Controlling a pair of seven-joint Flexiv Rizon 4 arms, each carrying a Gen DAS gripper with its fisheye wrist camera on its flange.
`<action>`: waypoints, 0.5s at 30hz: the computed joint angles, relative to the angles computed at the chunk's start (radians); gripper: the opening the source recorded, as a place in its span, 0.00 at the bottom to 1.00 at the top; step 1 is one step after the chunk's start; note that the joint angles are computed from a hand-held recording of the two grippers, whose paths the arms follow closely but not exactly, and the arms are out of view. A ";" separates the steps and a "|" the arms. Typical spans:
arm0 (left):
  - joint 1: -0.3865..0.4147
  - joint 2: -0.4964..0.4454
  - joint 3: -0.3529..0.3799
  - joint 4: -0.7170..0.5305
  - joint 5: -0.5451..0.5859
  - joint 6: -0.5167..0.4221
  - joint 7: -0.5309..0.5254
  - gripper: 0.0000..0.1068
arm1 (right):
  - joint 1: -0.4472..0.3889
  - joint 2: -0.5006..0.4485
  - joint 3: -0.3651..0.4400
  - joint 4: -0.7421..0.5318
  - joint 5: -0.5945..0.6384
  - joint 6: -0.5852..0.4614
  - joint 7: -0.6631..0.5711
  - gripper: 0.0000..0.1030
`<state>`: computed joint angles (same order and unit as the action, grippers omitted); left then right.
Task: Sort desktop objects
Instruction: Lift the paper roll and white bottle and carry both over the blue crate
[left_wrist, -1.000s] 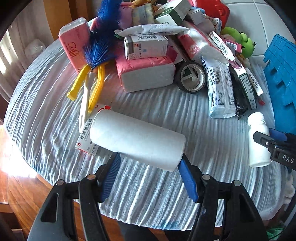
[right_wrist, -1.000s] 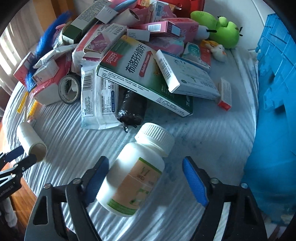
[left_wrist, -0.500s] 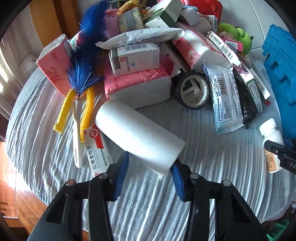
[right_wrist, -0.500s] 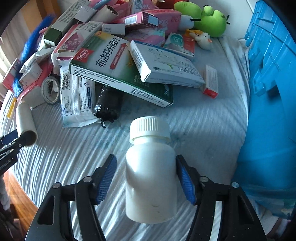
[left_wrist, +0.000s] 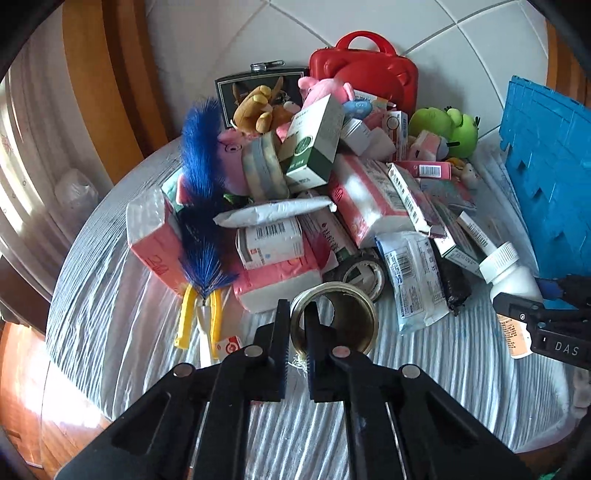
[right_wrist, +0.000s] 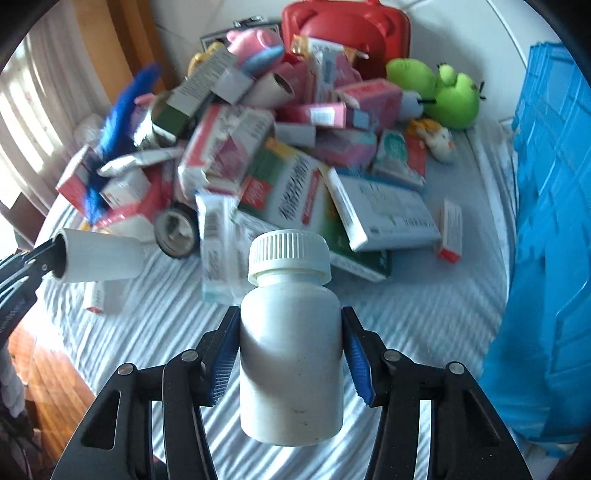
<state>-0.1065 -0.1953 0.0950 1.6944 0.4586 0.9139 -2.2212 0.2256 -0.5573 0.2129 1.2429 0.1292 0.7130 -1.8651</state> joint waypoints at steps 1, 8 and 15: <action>0.010 0.014 0.004 0.024 -0.008 0.031 0.016 0.07 | -0.003 0.004 0.006 -0.003 0.009 0.007 -0.006 0.51; 0.013 0.004 -0.007 -0.075 0.008 0.111 0.074 0.07 | -0.008 0.053 0.019 -0.024 0.054 0.120 -0.025 0.51; 0.001 -0.069 -0.015 -0.221 -0.035 0.270 0.182 0.07 | -0.004 0.072 0.000 -0.090 0.036 0.259 0.014 0.51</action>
